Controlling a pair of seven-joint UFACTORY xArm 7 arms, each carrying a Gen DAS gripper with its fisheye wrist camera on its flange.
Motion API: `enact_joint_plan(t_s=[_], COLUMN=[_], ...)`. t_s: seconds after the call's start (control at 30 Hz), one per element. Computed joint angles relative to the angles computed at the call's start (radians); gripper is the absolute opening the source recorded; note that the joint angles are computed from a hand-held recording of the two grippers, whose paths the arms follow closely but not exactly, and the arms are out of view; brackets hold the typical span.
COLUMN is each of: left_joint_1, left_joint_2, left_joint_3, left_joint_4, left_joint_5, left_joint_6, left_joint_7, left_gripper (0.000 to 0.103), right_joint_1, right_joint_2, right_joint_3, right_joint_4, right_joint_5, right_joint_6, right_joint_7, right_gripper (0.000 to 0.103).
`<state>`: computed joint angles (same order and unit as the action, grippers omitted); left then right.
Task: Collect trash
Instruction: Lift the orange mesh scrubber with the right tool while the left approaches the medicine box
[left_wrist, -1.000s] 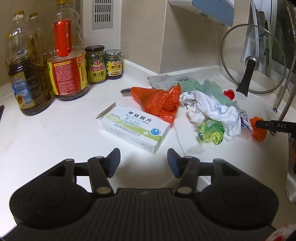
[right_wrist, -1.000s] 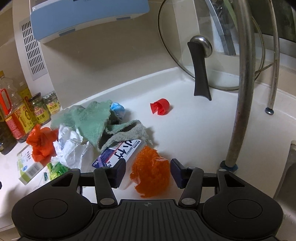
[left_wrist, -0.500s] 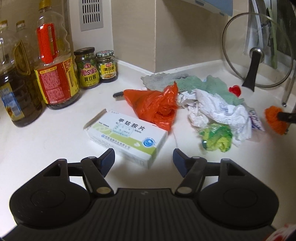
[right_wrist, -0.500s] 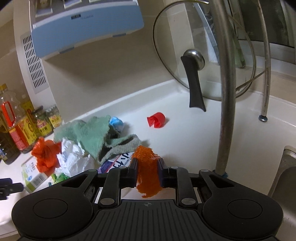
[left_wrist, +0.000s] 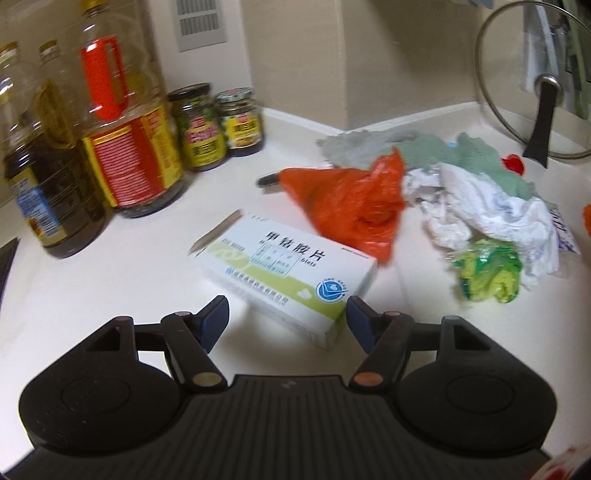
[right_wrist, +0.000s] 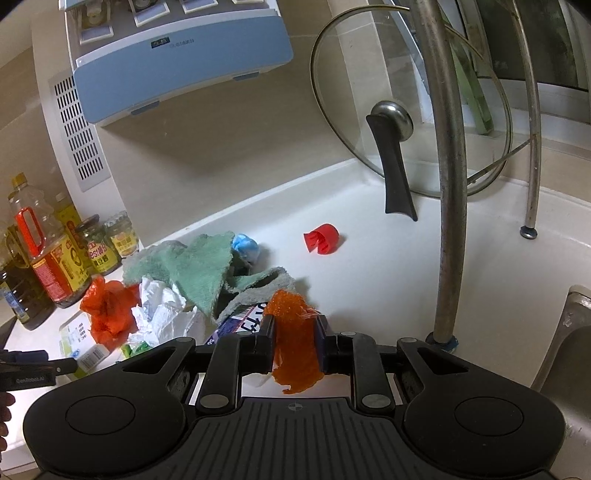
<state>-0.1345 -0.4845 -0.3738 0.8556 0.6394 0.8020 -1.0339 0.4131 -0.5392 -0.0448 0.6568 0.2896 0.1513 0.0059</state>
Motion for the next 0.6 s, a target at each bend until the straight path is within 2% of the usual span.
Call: enact_joint_plan(t_s=[0.33,0.4,0.47,0.5,0.53,0.6], left_joint_1=[0.052,0.057,0.056,0.06,0.067,0.076], left_joint_2=[-0.138,-0.16,-0.178,-0.179,-0.172,-0.141], left_joint_3=[0.041,0.052,0.065,0.065,0.06,0.054], left_joint_4=[-0.086,-0.098,-0.106,-0.105,-0.098,-0.076], left_joint_5=[-0.04,-0.058,-0.086,-0.096,-0.101,-0.106], left_joint_6=[0.086,0.072,0.035,0.014,-0.006,-0.045], left_joint_7=[0.01,0.017,0.023,0.025,0.025,0.044], left_gripper=[0.067,0.067,0.074,0.082,0.086,0.086], right_joint_1=[-0.003,-0.007,-0.011,-0.011,-0.011,-0.014], right_joint_2=[0.018,0.019,0.017,0.018,0.019,0.018], right_joint_3=[0.004,0.006,0.008,0.008,0.008,0.011], right_joint_4=[0.01,0.01,0.009,0.01,0.012,0.015], right_joint_5=[-0.001,-0.002,-0.003,-0.004,-0.005,-0.007], right_joint_6=[-0.005,-0.006,-0.007,-0.007,-0.007,-0.004], right_joint_7=[0.01,0.014,0.02,0.021,0.022,0.027], right_gripper=[0.022,0.022,0.022,0.022,0.022,0.022])
